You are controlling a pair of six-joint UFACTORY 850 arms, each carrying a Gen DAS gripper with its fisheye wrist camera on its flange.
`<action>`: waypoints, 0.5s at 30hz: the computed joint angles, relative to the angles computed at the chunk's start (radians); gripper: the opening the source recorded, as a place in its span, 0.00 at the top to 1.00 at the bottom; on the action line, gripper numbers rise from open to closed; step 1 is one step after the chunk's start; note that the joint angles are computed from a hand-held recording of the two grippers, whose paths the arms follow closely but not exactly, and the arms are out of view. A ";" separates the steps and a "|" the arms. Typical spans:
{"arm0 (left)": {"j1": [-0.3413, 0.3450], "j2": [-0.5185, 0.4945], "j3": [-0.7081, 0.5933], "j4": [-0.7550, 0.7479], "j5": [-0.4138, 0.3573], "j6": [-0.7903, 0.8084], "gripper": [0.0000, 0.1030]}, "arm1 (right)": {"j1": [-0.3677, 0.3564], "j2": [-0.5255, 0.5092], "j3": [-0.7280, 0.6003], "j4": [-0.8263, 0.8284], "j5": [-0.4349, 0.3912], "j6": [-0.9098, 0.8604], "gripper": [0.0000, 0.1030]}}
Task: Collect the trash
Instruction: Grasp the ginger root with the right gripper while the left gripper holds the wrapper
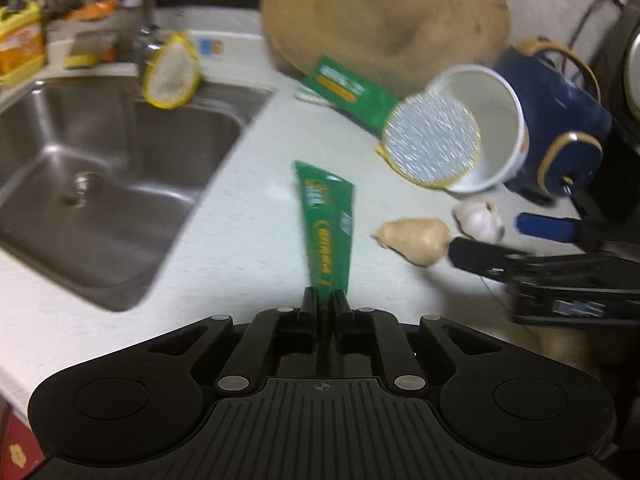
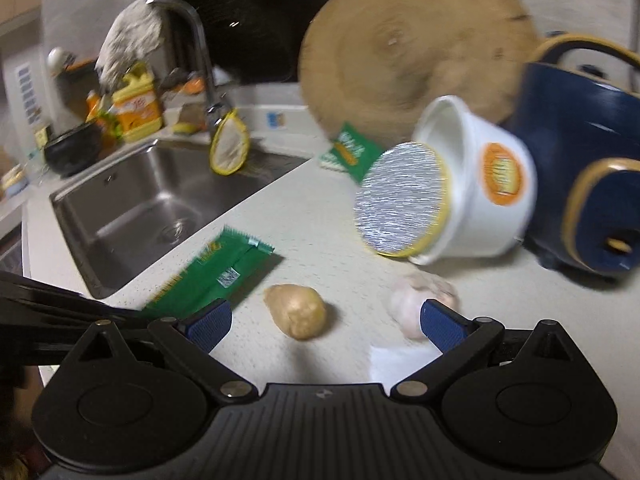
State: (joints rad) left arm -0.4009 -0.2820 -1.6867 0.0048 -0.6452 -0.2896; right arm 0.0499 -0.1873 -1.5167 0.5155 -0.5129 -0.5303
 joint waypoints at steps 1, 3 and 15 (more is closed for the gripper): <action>0.005 0.009 0.004 -0.004 -0.005 -0.008 0.89 | 0.003 -0.020 -0.019 0.009 -0.012 -0.021 0.03; 0.013 0.038 0.028 0.003 -0.006 -0.048 0.90 | 0.011 -0.063 -0.061 0.013 -0.044 -0.044 0.07; 0.047 0.176 0.155 0.104 -0.007 -0.262 0.89 | 0.052 -0.167 -0.169 -0.085 -0.123 -0.028 0.48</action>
State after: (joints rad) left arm -0.3536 -0.1057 -1.5319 0.1087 -0.6518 -0.5517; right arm 0.1016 -0.3538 -1.6859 0.4306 -0.6360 -0.5579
